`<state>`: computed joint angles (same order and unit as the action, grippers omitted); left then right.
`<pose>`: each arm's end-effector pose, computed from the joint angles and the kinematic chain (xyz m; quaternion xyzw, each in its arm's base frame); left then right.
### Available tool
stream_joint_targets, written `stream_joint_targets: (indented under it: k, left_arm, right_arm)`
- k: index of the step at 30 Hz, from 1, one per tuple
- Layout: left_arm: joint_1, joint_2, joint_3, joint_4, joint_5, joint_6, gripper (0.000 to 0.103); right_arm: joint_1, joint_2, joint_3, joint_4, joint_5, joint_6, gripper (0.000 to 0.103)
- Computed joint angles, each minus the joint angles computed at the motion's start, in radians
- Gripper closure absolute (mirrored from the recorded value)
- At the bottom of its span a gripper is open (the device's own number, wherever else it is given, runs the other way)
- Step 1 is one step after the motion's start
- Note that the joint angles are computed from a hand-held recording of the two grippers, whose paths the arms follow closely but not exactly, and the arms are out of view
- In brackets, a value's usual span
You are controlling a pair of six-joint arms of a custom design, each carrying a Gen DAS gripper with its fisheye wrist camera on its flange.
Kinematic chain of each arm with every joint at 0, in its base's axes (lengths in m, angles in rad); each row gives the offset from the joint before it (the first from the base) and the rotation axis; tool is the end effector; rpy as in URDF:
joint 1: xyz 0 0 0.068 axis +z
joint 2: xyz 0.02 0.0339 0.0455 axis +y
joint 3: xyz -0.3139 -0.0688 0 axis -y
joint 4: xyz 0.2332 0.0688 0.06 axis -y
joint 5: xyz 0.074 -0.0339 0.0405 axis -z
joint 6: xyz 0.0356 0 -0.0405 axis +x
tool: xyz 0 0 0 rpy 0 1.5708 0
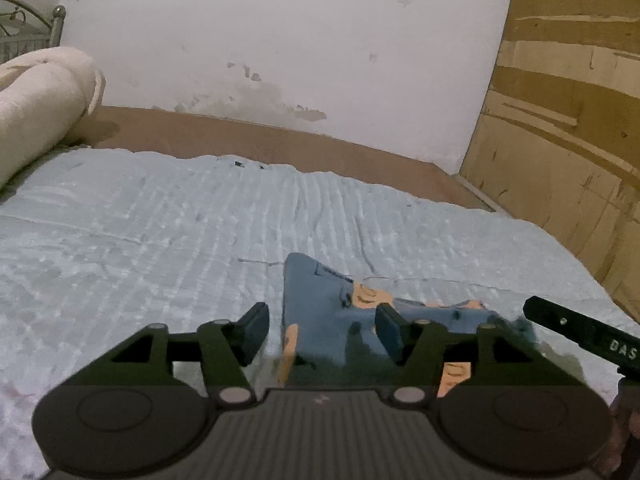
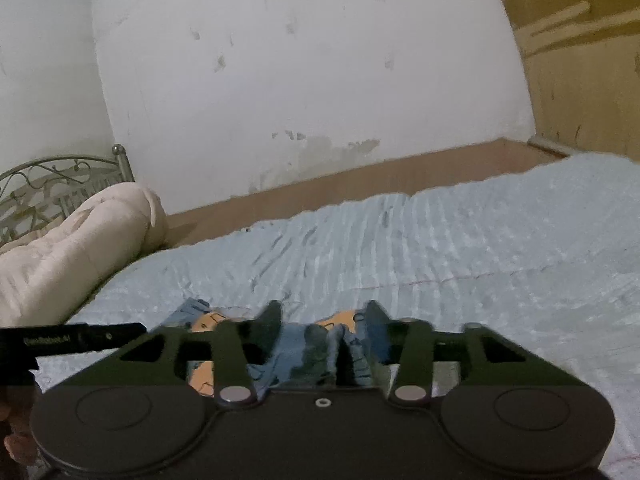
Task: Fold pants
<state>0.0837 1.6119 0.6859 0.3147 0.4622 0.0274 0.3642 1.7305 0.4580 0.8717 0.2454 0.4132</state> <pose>0.3080 0.0099 0.2161 0.0814 0.8662 -0.1779 0.4599 0.2794 0.0973 0.1758 0.0878 0.8255 0.1133 0.5458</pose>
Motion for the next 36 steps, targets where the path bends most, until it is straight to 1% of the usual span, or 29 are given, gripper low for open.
stream_joint_targets:
  k: [1,2,3,4,5,6,7,8,10,12,15,18,21,22,24,26,27,29,32,36]
  left_arm:
    - [0.004,-0.032,-0.013,-0.015,-0.003,0.006,0.025]
    - [0.009,-0.072,-0.034,-0.021,-0.009,0.011,0.021]
    - [0.017,-0.113,-0.056,-0.027,-0.010,0.018,0.015]
    - [0.028,-0.151,-0.077,-0.034,-0.005,0.026,0.012]
    - [0.040,-0.194,-0.097,-0.048,0.006,0.037,0.010]
    - [0.055,-0.239,-0.113,-0.069,0.022,0.049,0.005]
    - [0.072,-0.286,-0.131,-0.093,0.037,0.060,0.002]
    - [0.093,-0.332,-0.148,-0.117,0.054,0.073,0.001]
    - [0.139,-0.425,-0.182,-0.169,0.092,0.100,0.001]
    - [0.206,-0.516,-0.215,-0.231,0.146,0.134,0.001]
    - [0.324,-0.636,-0.251,-0.344,0.233,0.204,0.001]
    - [0.502,-0.735,-0.284,-0.476,0.355,0.333,0.001]
    - [0.669,-0.793,-0.287,-0.630,0.452,0.486,0.001]
    - [0.728,-0.797,-0.287,-0.678,0.489,0.546,0.001]
    - [0.803,-0.801,-0.279,-0.761,0.526,0.642,0.001]
    - [0.857,-0.798,-0.271,-0.816,0.556,0.718,0.001]
    - [0.886,-0.791,-0.267,-0.838,0.576,0.756,0.001]
    - [0.932,-0.781,-0.261,-0.881,0.604,0.818,0.001]
    - [0.984,-0.757,-0.244,-0.952,0.632,0.903,0.001]
    - [1.003,-0.754,-0.237,-0.968,0.644,0.922,0.001]
  right_arm:
    - [0.016,-0.025,-0.016,-0.001,0.020,-0.003,0.038]
    - [0.037,-0.057,-0.035,-0.004,0.044,-0.004,0.030]
    - [0.060,-0.090,-0.055,-0.008,0.071,-0.003,0.026]
    - [0.085,-0.127,-0.072,-0.019,0.102,-0.001,0.019]
    - [0.112,-0.159,-0.088,-0.028,0.134,0.000,0.016]
    - [0.146,-0.199,-0.105,-0.043,0.174,0.001,0.014]
    - [0.181,-0.235,-0.113,-0.068,0.217,0.004,0.009]
    - [0.219,-0.268,-0.124,-0.087,0.263,0.009,0.005]
    - [0.313,-0.341,-0.146,-0.133,0.368,0.024,0.001]
    - [0.407,-0.396,-0.159,-0.185,0.475,0.048,0.001]
    - [0.588,-0.466,-0.158,-0.322,0.659,0.131,0.001]
    - [0.776,-0.498,-0.121,-0.547,0.826,0.287,0.001]
    - [0.931,-0.473,-0.053,-0.831,0.936,0.514,0.001]
    - [0.960,-0.459,-0.036,-0.896,0.954,0.573,0.001]
    - [1.032,-0.422,0.014,-1.064,0.992,0.727,0.001]
    - [1.080,-0.386,0.058,-1.199,1.011,0.850,0.001]
    - [1.101,-0.366,0.079,-1.261,1.020,0.909,0.001]
    - [1.128,-0.339,0.107,-1.345,1.031,0.990,0.001]
    - [1.144,-0.324,0.125,-1.393,1.033,1.037,0.001]
    - [1.147,-0.321,0.133,-1.405,1.033,1.044,0.001]
